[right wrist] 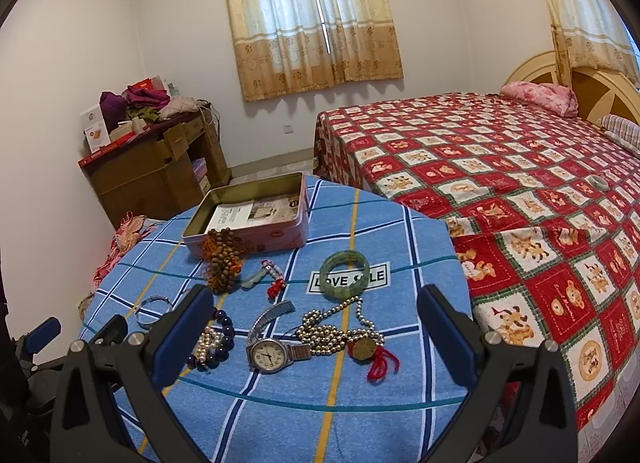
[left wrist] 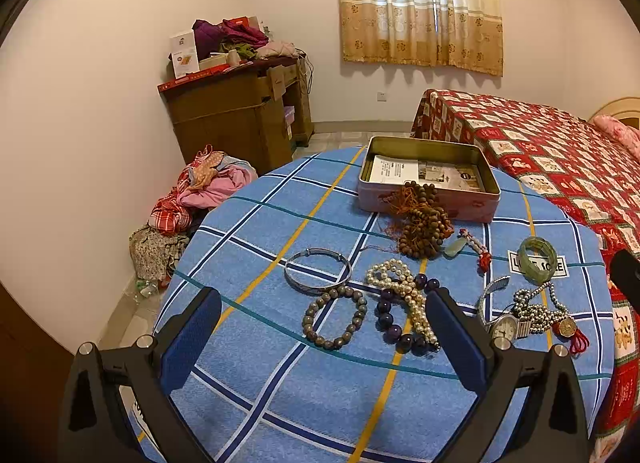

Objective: Organize jewelry

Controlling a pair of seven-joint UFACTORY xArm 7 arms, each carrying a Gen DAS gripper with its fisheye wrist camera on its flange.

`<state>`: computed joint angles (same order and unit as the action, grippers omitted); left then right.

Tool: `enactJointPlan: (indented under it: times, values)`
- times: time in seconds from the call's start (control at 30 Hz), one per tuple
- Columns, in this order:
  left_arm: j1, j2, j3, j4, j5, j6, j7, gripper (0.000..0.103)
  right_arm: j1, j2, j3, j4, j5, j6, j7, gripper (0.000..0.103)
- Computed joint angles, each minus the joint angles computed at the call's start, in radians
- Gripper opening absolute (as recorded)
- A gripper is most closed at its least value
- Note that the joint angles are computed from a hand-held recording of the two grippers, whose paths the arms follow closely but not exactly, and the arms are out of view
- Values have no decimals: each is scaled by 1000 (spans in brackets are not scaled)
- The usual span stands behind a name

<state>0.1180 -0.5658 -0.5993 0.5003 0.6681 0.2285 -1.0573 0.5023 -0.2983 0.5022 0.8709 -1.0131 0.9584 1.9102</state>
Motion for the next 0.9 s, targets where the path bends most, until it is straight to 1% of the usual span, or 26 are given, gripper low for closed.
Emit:
enactJointPlan:
  times: [0.17,0.23,0.3,0.4,0.47,0.5,0.53,0.57,0.6,0.63,0.67,0.7,0.73,0.77,0.8,0.83,0.87,0.9]
  values:
    - [7,-7,2,-1,1,-15,-7,102,-1,1,0,0,-13,-5,3,103]
    - [14,-14,7,-8,1,-39,-6,102,-2,3,0,2,-20,-7,4,103]
    - [32,-44,17,-36,-1,-108,-5,102,-2,4,-1,2,-31,-13,2,103]
    - [71,-102,56,-105,-16,-274,19,102,-3,1,-1,2,-57,-22,-5,103]
    - [91,-114,84,-136,-35,-346,43,102,-7,2,-2,-1,-90,-42,-2,103]
    - [87,-101,111,-144,-42,-372,64,102,-10,5,-12,-4,-112,-81,-2,98]
    - [78,-83,135,-147,-49,-381,86,102,-12,6,-24,-8,-122,-121,-7,89]
    - [76,-70,145,-147,-59,-380,100,102,-17,16,-42,-8,-131,-177,-21,84]
    - [77,-51,155,-145,-68,-379,116,102,-24,36,-66,-2,-130,-248,-45,75]
    - [72,-28,166,-142,-76,-379,135,102,-32,65,-96,7,-119,-339,-81,64]
    - [66,-11,177,-142,-84,-378,153,102,-38,99,-120,21,-95,-411,-126,57]
    - [66,6,179,-140,-92,-373,169,102,-42,131,-137,35,-62,-462,-174,52]
    - [84,18,160,-137,-103,-368,179,102,-50,173,-148,54,-2,-510,-244,52]
    - [103,29,142,-136,-113,-361,189,102,-42,226,-187,68,87,-599,-340,52]
    - [112,46,135,-132,-124,-354,202,102,-43,261,-206,72,154,-666,-397,52]
    - [112,61,139,-132,-134,-349,216,102,-41,306,-218,89,239,-703,-476,52]
    - [115,75,140,-130,-146,-345,228,102,-54,347,-206,111,317,-717,-564,52]
    - [118,88,145,-131,-157,-348,241,102,-26,374,-231,124,362,-727,-610,52]
